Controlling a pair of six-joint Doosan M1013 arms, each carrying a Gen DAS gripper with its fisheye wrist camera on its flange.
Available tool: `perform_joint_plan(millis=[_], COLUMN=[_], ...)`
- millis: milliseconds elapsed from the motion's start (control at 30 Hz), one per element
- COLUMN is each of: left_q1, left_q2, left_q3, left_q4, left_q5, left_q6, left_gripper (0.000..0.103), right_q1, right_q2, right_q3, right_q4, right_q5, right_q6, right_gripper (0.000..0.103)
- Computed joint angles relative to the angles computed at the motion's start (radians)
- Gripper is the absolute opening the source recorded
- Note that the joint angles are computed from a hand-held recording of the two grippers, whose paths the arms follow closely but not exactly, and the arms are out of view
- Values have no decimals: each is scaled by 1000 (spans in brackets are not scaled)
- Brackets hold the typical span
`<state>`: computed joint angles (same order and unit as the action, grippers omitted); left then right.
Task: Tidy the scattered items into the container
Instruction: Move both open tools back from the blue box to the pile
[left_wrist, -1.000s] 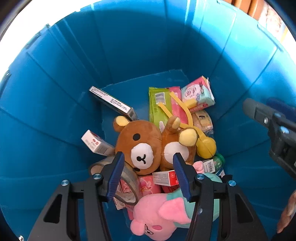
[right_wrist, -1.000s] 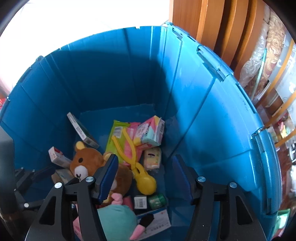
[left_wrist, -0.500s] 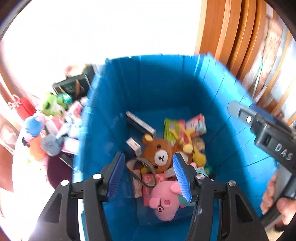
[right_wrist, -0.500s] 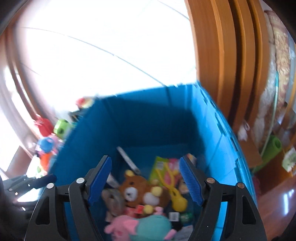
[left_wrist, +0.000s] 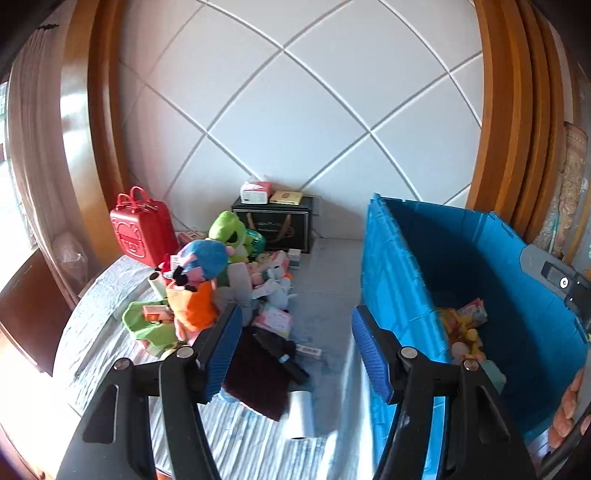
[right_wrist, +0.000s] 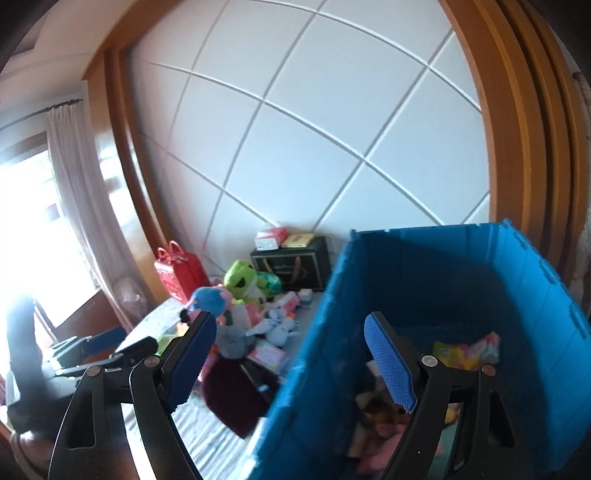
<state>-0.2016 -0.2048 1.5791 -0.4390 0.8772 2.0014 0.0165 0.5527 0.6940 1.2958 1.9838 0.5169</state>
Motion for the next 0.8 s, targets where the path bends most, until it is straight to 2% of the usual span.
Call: perform_joint_plan(millis=[67,167,267,367,500,600,800], left_q1=[74,169,234,285,315,322,317], left_q2=[11,33,65,107,157,178,209], left_q3=[20,39,49,47,56,74,126], left_q4=[-61,-118,-148,-188,-174,-151,-117], left_q5=[-16,-36,-54,-23,-22,-49,-112], left_q6=[77,181,248,295,291,264,257], left_gripper=[61,61,61,61,61,61,61], right_q1=[-4,-3,7,28,70,103,158], right_q2=[-102,-215,-293,-352,-391,-401,-413], right_q3=[163,343,469,567,653,698,795], right_q4=[-18,-51,-118,-206,-311,-360,-361], right_q5=[-8,-8,-21,-74,-134,-175,-256], right_q6=[-89,-170,-194,-235,-272,-292,-321], right_gripper=[84,84,84,84,84,84,81])
